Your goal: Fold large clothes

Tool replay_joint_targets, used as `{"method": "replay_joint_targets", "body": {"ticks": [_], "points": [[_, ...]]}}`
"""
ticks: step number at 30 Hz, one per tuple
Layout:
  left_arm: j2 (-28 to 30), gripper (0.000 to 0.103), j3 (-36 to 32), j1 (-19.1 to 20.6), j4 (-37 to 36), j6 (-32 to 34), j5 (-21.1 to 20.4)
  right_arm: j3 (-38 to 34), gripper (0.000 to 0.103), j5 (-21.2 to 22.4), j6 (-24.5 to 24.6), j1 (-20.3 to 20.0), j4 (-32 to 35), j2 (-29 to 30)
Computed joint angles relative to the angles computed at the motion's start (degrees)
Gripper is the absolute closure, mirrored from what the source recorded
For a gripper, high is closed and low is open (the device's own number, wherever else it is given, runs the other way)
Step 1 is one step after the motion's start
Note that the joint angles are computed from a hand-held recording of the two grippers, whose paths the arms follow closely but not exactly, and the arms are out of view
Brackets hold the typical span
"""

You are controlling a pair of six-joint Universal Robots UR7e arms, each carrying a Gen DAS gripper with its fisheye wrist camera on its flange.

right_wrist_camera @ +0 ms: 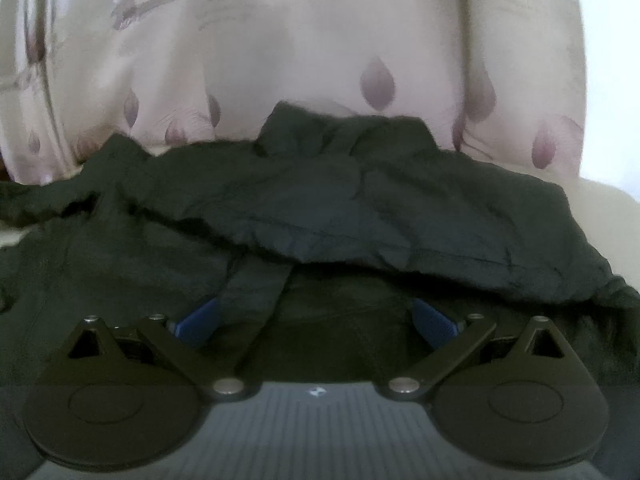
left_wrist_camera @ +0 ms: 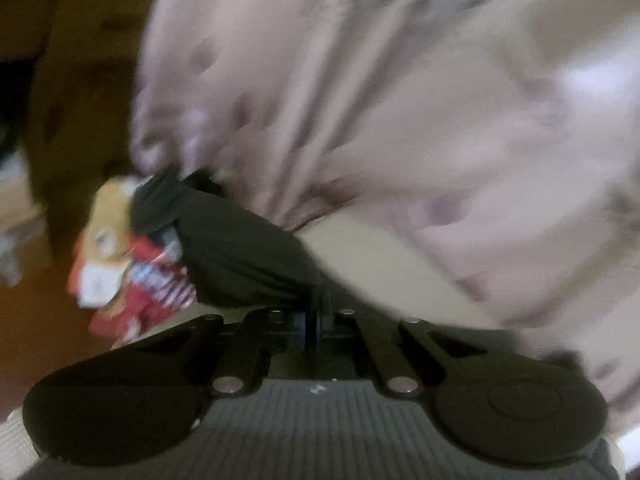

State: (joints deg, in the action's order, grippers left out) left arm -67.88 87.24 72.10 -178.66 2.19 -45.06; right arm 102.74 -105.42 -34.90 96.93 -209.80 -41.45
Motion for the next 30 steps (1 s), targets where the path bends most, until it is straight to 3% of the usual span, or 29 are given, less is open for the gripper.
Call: {"method": "replay_joint_targets", "body": {"ticks": [6,12,18,22,26,27,29,30], "points": [[1.5,0.1,0.9,-10.6,-3.1,10.5,-3.5,3.2,0.0,8.2,8.9,-2.9,-0.9,-2.9],[8.1,0.1,-2.1,-16.9,1.2,11.1,-8.3,4.3,0.0,11.9,19.4,-4.1,7.1,-7.4],[17.0,0.1,-3.4,-19.2,4.8,9.8,-12.1,7.9,0.0,17.1,23.2,-6.4,10.0,-13.0],[21.9,0.099,-3.6,-18.3,7.2,8.7,-17.5,9.9,0.0,18.4,24.9,-8.5,11.3,-16.2],[25.8,0.094,-2.0,-17.5,3.6,12.5,-19.3,10.6,0.0,20.5,24.8,-10.2,13.1,-18.6],[26.3,0.086,-1.8,-17.2,3.0,13.1,-19.9,10.7,0.0,20.8,24.3,-10.4,13.1,-18.9],[26.8,0.056,-0.2,-17.0,0.4,14.8,-20.4,10.6,0.0,21.2,23.3,-10.5,13.4,-19.4],[27.2,0.025,0.9,-17.4,-2.5,16.3,-19.5,10.4,0.0,21.3,22.8,-10.5,13.4,-19.4]]}}
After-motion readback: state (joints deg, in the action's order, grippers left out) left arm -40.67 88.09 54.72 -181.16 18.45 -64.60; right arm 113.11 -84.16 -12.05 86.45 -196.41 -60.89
